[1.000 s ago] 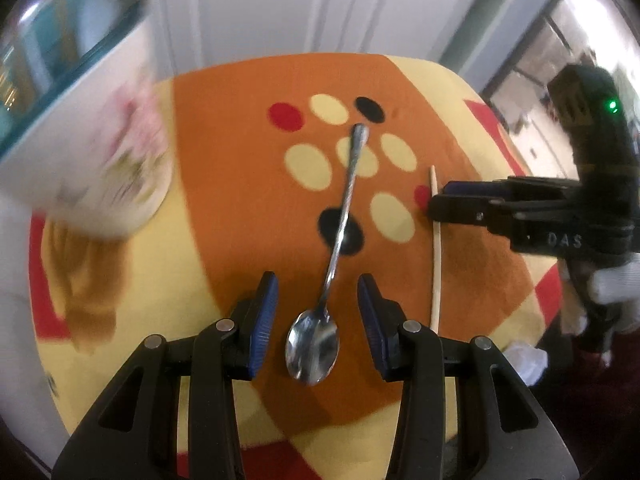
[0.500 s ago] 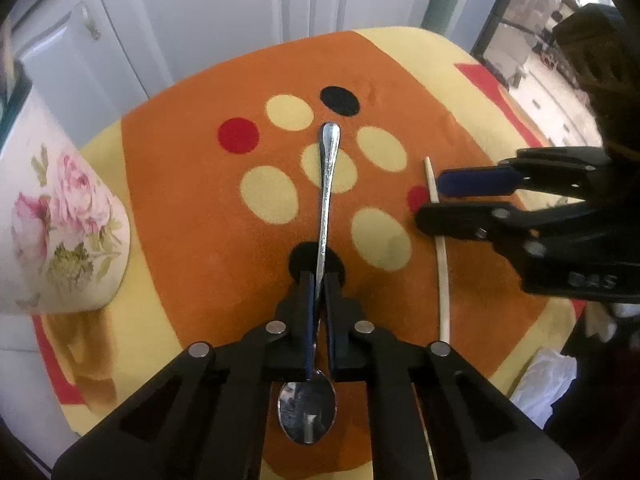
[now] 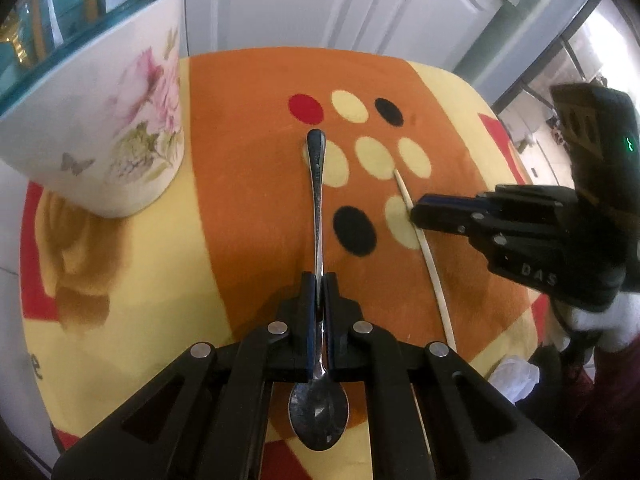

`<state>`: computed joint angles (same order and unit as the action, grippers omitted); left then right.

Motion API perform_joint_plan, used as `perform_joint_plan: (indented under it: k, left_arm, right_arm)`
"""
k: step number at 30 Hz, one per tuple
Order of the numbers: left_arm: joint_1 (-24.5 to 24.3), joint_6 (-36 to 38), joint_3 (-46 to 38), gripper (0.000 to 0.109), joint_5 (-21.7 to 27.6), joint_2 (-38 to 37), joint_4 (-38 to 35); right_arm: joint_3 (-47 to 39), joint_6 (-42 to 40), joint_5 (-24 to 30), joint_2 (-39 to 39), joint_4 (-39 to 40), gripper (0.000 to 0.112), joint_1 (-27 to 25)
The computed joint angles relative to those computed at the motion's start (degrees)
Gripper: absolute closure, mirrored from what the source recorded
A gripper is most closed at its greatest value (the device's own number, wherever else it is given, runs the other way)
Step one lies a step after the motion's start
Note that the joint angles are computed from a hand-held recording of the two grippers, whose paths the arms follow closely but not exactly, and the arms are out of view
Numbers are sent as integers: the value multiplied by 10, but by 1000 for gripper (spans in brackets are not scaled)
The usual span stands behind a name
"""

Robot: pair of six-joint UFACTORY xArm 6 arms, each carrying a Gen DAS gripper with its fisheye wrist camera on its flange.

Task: Organize utensils
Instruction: 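Grasp the long spoon with the left gripper while the right grasps the chopstick, then lift the spoon and chopstick up toward the floral holder with both grippers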

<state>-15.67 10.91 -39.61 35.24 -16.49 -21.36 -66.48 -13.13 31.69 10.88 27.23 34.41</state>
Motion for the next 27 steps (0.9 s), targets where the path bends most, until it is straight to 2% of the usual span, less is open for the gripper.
perform_joint_plan:
  k: [2,3,5,7,9,12,16,20,24,27]
  left_arm:
    - [-3,-8,3,106,2,0,10]
    - [-2,-9,2,106,6,2,14]
    - [-7,-21,3,106,1,4,29]
    - [-13,-28,-9,106,2,19,31]
    - [-10,-27,-17,106,14,22,27]
    - [-5,-31,-19,106,25,19,30]
    - [-9,-25,-7,106,10,2,24]
    - [-7,-12,2,106,9,-31,15]
    - [-2,-8,2,106,16,-60,21]
    - [6,-4,2,106,20,-82,16]
  right_arm:
    - [-9,10,11,5,-1,94,-2]
    - [-20,11,23,11,1,82,-2]
    - [-41,12,39,23,-12,76,2]
    - [-39,30,17,26,-67,80,14]
    - [-27,47,-17,25,-111,100,23]
    - [-22,28,-11,19,-67,106,13]
    - [15,0,-34,-19,-33,107,9]
    - [41,-38,-60,-63,37,107,3]
    - [48,-114,-65,-92,149,107,-6]
    - [51,-124,-75,-108,171,107,-5]
